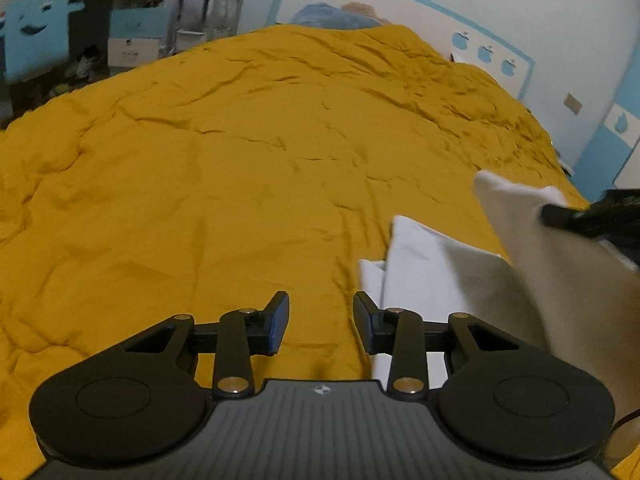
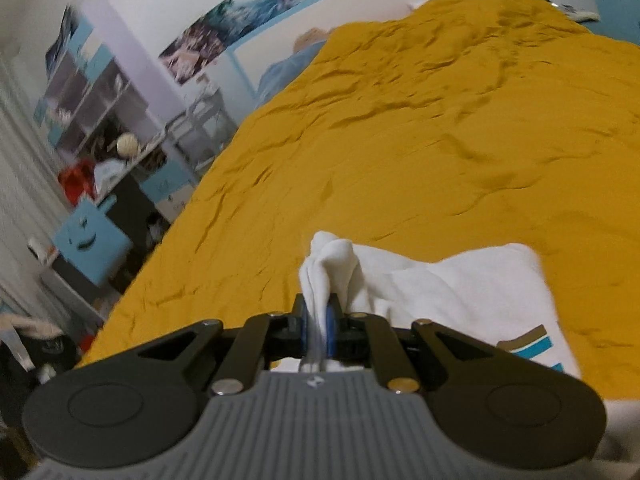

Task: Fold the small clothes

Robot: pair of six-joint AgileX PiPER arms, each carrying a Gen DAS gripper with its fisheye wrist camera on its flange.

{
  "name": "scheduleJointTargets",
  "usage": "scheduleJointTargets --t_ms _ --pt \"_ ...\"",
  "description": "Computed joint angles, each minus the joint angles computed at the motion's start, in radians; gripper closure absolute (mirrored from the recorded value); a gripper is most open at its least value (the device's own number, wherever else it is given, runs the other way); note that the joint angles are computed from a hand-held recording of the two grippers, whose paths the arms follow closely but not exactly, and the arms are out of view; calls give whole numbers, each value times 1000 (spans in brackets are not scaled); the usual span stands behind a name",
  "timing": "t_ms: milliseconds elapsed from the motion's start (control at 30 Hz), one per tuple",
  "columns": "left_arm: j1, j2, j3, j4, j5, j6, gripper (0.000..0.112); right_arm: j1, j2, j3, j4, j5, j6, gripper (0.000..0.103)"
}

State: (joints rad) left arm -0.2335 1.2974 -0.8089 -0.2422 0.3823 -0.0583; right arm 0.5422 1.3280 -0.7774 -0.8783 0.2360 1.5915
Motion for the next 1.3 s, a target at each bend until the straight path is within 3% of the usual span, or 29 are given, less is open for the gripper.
scheduleJointTargets --t_ms 133,200,400,567,667,800,933,1133,1300 --pt "58 -22 5 -65 -6 90 70 136 165 -107 -207 100 216 100" --pt "83 -23 -3 -135 3 172 70 174 239 -160 -221 139 231 99" --pt "93 -11 -18 -142 28 199 70 158 417 -303 -20 147 15 99" --pt "91 -47 -10 -113 53 188 70 137 438 -316 138 125 -172 96" --pt "99 -89 -14 -113 96 210 70 116 399 -299 278 88 -310 92" --pt "120 -192 -30 -144 189 282 70 166 283 -254 346 99 -402 93" --pt "207 -271 -83 -290 367 412 68 253 121 -185 294 150 -359 93" --pt "315 -336 -62 -486 563 550 55 357 -133 -54 209 271 -266 93" --pt "430 -323 100 -671 623 646 48 549 -339 116 66 475 -49 92"
